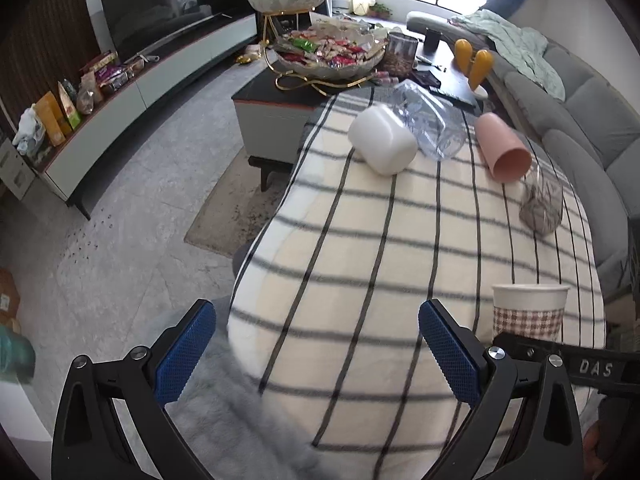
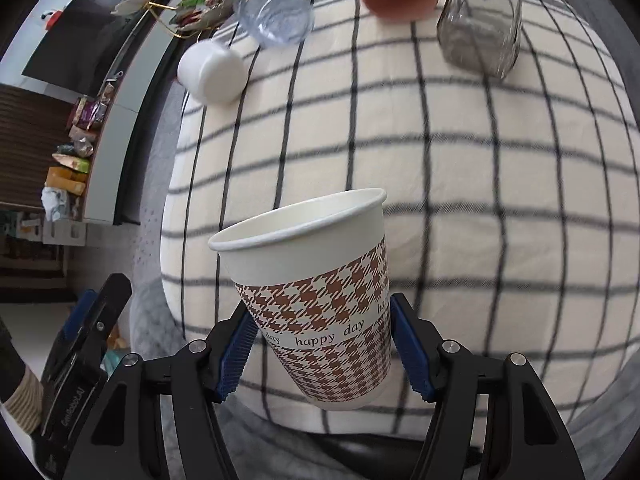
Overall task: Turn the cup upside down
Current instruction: 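Carry the upright paper cup in the right gripper toward the left gripper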
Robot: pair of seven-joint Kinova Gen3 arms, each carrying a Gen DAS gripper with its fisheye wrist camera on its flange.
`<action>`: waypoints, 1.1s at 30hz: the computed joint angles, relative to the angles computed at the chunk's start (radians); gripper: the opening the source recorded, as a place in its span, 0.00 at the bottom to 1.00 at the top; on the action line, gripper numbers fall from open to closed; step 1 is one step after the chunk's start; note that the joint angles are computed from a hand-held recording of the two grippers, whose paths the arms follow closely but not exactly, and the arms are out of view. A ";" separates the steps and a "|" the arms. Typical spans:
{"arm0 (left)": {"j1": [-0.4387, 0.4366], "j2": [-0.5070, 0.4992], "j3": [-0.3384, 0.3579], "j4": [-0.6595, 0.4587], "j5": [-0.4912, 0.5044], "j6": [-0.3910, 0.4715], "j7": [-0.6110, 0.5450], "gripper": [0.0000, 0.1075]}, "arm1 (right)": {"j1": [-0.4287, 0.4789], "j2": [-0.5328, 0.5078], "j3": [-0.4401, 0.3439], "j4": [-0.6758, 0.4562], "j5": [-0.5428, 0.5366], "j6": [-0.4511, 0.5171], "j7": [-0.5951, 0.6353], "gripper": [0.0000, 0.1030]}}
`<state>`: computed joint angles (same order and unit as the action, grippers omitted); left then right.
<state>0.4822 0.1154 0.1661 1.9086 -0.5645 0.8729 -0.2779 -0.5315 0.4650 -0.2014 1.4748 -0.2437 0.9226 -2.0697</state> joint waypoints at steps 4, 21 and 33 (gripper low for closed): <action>-0.006 -0.031 0.006 0.055 0.010 -0.036 -0.005 0.96 | 0.003 0.002 0.001 0.066 -0.087 -0.080 -0.011 0.63; -0.021 -0.044 0.009 0.116 -0.033 -0.142 0.030 0.96 | 0.231 0.067 -0.352 0.135 0.156 -0.274 -0.226 0.79; 0.323 0.033 -0.067 0.107 -0.354 -0.086 0.430 0.96 | 0.186 -0.292 -0.338 0.387 0.640 -0.289 -0.671 0.81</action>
<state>0.8047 0.1483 0.0993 2.0155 -0.9183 0.7865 0.1520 -0.3454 0.1733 -0.5389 1.8615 0.3958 0.6336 -2.7403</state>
